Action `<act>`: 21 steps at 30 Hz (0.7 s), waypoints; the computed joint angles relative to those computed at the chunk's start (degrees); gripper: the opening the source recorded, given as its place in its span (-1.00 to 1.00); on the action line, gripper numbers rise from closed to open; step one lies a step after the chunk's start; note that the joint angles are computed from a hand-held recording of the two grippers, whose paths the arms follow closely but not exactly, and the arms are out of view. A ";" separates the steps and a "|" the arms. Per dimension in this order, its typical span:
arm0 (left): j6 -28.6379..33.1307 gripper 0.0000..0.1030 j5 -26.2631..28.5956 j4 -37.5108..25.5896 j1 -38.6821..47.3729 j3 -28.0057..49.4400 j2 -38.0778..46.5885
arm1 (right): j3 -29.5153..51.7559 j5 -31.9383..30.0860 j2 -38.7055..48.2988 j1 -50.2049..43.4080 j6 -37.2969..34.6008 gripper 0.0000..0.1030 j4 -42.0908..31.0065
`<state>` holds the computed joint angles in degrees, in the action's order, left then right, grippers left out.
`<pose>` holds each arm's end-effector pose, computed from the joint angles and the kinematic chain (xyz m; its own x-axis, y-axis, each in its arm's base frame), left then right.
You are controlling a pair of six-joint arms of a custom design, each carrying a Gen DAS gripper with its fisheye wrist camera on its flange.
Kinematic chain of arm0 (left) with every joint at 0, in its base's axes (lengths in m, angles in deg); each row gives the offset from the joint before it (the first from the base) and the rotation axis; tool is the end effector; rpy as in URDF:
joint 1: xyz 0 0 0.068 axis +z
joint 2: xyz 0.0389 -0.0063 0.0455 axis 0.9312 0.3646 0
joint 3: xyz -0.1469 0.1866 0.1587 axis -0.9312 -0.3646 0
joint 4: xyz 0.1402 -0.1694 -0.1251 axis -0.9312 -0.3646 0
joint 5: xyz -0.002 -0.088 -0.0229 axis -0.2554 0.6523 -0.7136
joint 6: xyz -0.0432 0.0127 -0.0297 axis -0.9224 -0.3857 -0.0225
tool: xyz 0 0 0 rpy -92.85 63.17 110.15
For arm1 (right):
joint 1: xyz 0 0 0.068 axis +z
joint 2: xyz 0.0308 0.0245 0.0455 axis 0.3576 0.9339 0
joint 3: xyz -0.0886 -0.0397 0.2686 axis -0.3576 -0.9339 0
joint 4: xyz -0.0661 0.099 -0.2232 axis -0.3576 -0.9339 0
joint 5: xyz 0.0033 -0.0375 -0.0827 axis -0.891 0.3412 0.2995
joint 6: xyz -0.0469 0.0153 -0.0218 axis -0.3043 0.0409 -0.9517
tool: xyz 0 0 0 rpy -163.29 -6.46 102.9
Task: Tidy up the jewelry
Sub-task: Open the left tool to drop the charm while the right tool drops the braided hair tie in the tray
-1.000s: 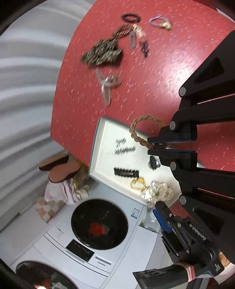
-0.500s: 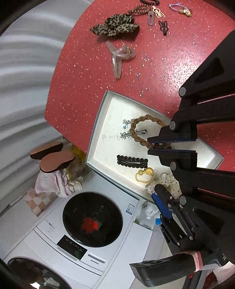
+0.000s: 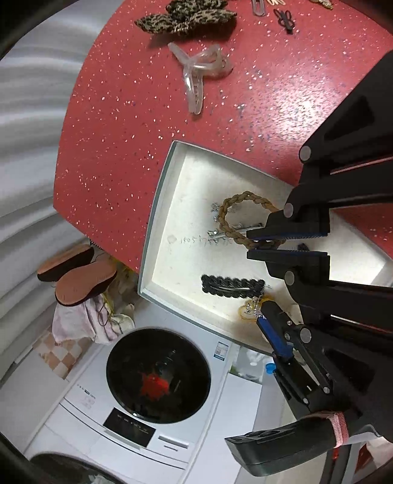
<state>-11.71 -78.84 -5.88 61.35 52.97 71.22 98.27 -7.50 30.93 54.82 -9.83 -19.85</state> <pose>0.2930 -0.0432 0.0940 -0.8996 0.2177 -0.3786 0.2781 0.9540 -0.1122 0.2667 0.1817 0.1087 -0.9174 0.2489 -0.3106 0.1130 0.9111 0.3964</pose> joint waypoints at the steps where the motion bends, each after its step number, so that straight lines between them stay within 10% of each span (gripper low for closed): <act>1: -0.18 -0.68 -0.02 0.35 -0.08 0.47 0.91 | 0.43 -0.57 1.12 -0.61 -0.10 -0.88 0.69; 21: 0.01 -0.67 -2.79 2.10 -0.61 1.46 4.56 | 4.14 -5.23 10.73 -2.50 1.95 -0.83 3.39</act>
<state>-11.70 -81.63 -3.78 60.75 54.43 75.78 102.40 -12.72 41.66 52.31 -7.88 -16.45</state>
